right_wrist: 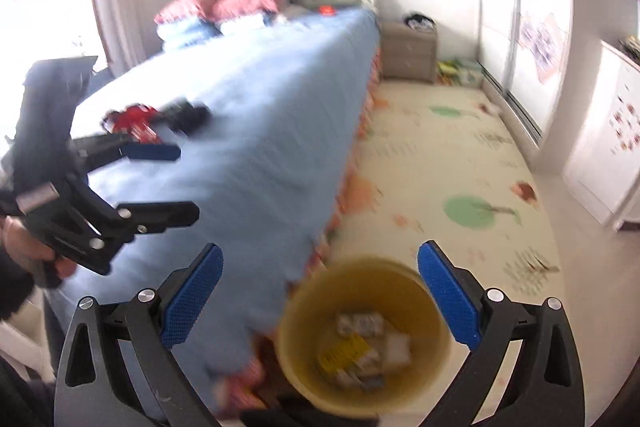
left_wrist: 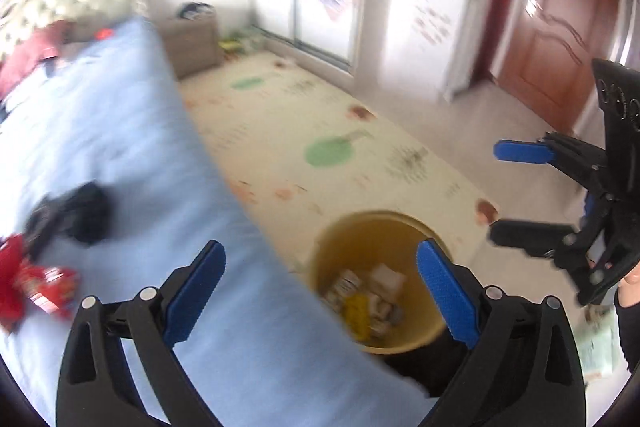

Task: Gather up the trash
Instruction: 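Move both grippers back over the bed toward the red wrapper and knit cloth, then grasp the red candy wrapper with the right gripper while the left grasps the maroon knit cloth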

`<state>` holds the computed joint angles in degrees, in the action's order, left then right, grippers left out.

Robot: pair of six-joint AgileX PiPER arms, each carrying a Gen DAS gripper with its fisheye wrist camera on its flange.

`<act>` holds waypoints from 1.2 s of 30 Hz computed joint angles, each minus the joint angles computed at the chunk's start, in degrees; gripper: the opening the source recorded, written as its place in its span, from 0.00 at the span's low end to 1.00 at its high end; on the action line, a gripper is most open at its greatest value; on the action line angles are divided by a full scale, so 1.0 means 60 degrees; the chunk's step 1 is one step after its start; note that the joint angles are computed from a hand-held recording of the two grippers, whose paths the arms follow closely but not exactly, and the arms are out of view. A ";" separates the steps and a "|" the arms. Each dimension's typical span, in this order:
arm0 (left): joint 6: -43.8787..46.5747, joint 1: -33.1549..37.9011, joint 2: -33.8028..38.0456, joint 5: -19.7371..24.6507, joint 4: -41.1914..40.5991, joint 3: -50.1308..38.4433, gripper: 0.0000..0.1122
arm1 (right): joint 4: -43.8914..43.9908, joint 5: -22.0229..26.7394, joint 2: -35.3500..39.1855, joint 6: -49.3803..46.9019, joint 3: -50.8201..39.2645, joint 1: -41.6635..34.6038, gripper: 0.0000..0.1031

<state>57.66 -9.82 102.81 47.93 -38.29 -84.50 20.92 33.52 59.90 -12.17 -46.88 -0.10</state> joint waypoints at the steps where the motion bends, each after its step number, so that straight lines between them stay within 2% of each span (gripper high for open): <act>1: 0.0273 0.0394 -0.0196 -0.0194 -0.0281 0.0226 0.86 | -0.0025 -0.0146 0.0145 0.0166 -0.0217 0.0295 0.92; 6: 0.1764 0.2301 -0.0843 -0.0458 -0.1763 0.0848 0.88 | -0.0813 -0.1278 0.1146 0.1519 -0.1245 0.2306 0.92; 10: 0.2461 0.3596 -0.0754 -0.0456 -0.2422 0.0619 0.88 | -0.1585 -0.2012 0.2328 0.2611 -0.2327 0.3577 0.92; 13: 0.2688 0.4410 -0.0435 -0.0418 -0.2716 0.0193 0.88 | -0.2474 -0.2095 0.3405 0.3668 -0.3520 0.4384 0.92; 19: 0.2007 0.5684 0.1256 0.0452 -0.2605 -0.2075 0.88 | -0.3583 -0.1793 0.5201 0.4392 -0.5591 0.5305 0.92; 22: 0.1597 0.6040 0.2000 0.0981 -0.2578 -0.3115 0.88 | -0.3256 -0.1372 0.6032 0.4055 -0.6538 0.5462 0.92; 25: 0.1113 0.6120 0.2718 0.1419 -0.2211 -0.4202 0.88 | -0.3919 -0.0478 0.6969 0.4355 -0.7869 0.5688 0.92; 27: 0.0970 0.6049 0.2983 0.1443 -0.1943 -0.4558 0.88 | -0.4181 0.0067 0.7500 0.4153 -0.8664 0.5749 0.91; 31: 0.0550 0.5858 0.3652 0.1738 -0.1536 -0.5674 0.88 | -0.4061 0.1453 0.8816 0.3405 -1.0701 0.5776 0.90; 33: 0.0110 0.5807 0.4176 0.2189 -0.1329 -0.6590 0.88 | -0.3575 0.2061 0.9554 0.2856 -1.1751 0.5631 0.83; 34: -0.0134 0.5792 0.4473 0.2455 -0.1229 -0.7112 0.88 | -0.3226 0.2619 1.0070 0.2545 -1.2586 0.5538 0.79; 36: -0.0642 0.5734 0.5017 0.2899 -0.0963 -0.8078 0.88 | -0.2966 0.3660 1.1028 0.2298 -1.4196 0.5434 0.78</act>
<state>53.81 24.58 132.92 65.33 -44.07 -132.96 3.13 55.48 126.07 1.61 -132.05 32.50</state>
